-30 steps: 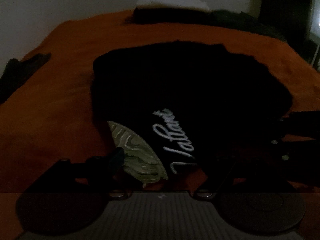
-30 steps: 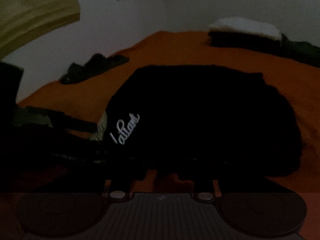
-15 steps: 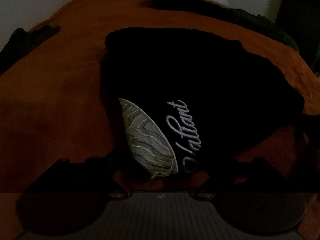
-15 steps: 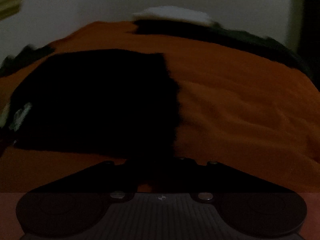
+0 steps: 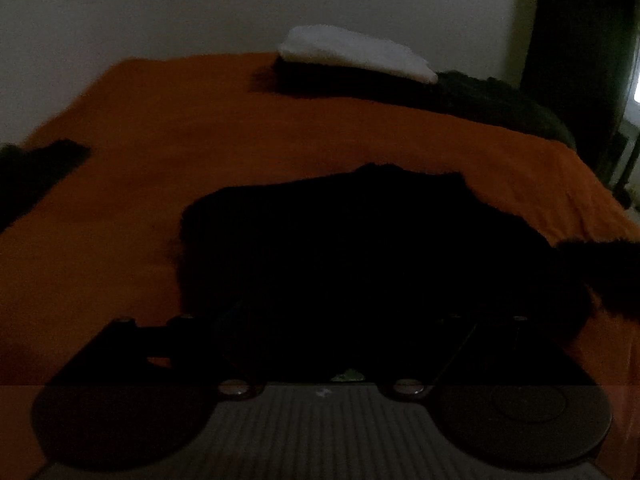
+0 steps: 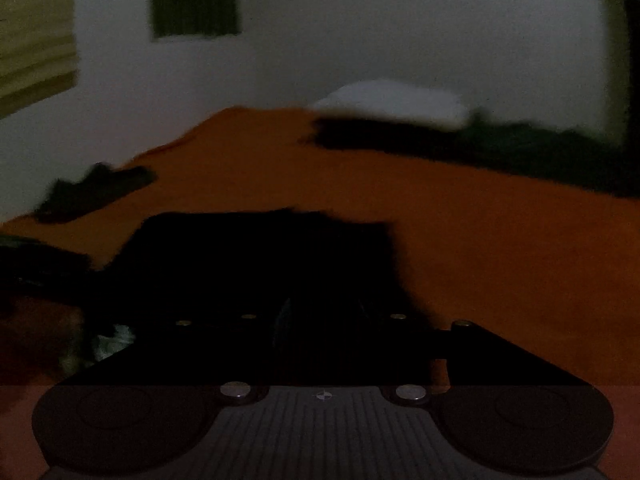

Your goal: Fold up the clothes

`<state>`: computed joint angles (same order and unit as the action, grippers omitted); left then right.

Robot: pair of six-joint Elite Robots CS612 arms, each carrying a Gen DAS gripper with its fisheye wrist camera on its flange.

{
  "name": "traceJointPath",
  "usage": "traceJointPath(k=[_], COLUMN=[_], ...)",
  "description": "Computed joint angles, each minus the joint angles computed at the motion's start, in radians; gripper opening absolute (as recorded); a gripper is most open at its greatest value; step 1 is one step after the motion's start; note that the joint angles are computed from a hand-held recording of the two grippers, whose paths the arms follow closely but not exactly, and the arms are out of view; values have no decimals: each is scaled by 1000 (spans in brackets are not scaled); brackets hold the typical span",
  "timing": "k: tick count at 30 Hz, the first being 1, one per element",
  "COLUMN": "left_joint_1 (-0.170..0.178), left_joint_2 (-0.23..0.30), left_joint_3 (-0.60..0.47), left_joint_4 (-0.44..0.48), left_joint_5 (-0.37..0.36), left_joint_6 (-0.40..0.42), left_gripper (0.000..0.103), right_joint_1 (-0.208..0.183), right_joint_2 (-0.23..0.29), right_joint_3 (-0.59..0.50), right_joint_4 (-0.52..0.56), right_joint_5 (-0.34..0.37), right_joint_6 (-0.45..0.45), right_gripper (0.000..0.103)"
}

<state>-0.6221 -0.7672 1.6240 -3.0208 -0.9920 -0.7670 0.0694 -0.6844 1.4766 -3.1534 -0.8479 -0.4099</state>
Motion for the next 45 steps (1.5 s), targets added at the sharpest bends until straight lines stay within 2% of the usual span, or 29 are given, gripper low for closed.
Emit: traceJointPath(k=[3,4,7,8,9,10,12,15,16,17,20,23,25,27,28,30,31,33,34,35,36,37,39,43,45], left_joint_1=[12,11,4,3,4,9,18,30,35,42,60,71,68,64,64,64,67,77,92,107,123,134,143,154,163], left_joint_2=[30,31,12,0,-12,-24,-31,-11,0,14,64,89,91,72,53,14,-2,-28,-30,-30,-28,-22,-6,17,34], left_joint_3=[-39,-37,8,24,41,58,65,19,-6,-40,-131,-169,-139,-90,-59,-2,24,70,78,86,91,89,71,40,22], left_joint_4=[71,104,140,166,183,177,125,32,10,7,59,183,156,148,142,101,70,7,-29,-64,-96,-111,-104,-112,-125], left_joint_5=[-33,-16,72,97,119,131,147,160,140,107,59,77,162,217,226,203,174,96,15,-67,-151,-210,-243,-258,-271], left_joint_6=[-29,-47,-84,-110,-133,-142,-74,69,101,112,68,31,67,94,80,48,43,29,13,-5,-30,-57,-72,-57,-56], left_gripper=[88,87,87,87,86,86,86,86,86,86,86,86,87,88,87,85,86,89,91,91,91,91,91,92,92], right_joint_1=[23,28,24,17,7,-2,-17,0,8,19,53,74,69,52,42,17,4,-14,-20,-26,-30,-30,-25,-11,-4], right_joint_2=[27,37,64,73,80,82,86,91,96,105,139,175,200,216,223,231,236,253,262,273,286,299,319,340,329], right_joint_3=[-49,-61,-83,-97,-118,-137,-174,-213,-233,-262,-349,-425,-455,-490,-510,-554,-578,-632,-657,-685,-715,-740,-769,-797,-771], right_joint_4=[122,132,55,44,60,93,145,104,110,152,289,408,388,404,427,528,582,700,761,834,901,945,985,949,917], right_joint_5=[51,44,-76,-111,-134,-129,-123,-79,-59,-37,-1,-68,-122,-173,-178,-109,-75,-8,25,60,91,110,132,128,102], right_joint_6=[5,6,-11,-6,17,44,92,80,75,74,28,-59,-31,30,49,48,45,19,5,-9,-21,-25,-27,7,0], right_gripper=[34,32,25,19,2,0,0,19,20,21,25,24,24,26,26,28,32,56,62,76,85,88,96,98,98])
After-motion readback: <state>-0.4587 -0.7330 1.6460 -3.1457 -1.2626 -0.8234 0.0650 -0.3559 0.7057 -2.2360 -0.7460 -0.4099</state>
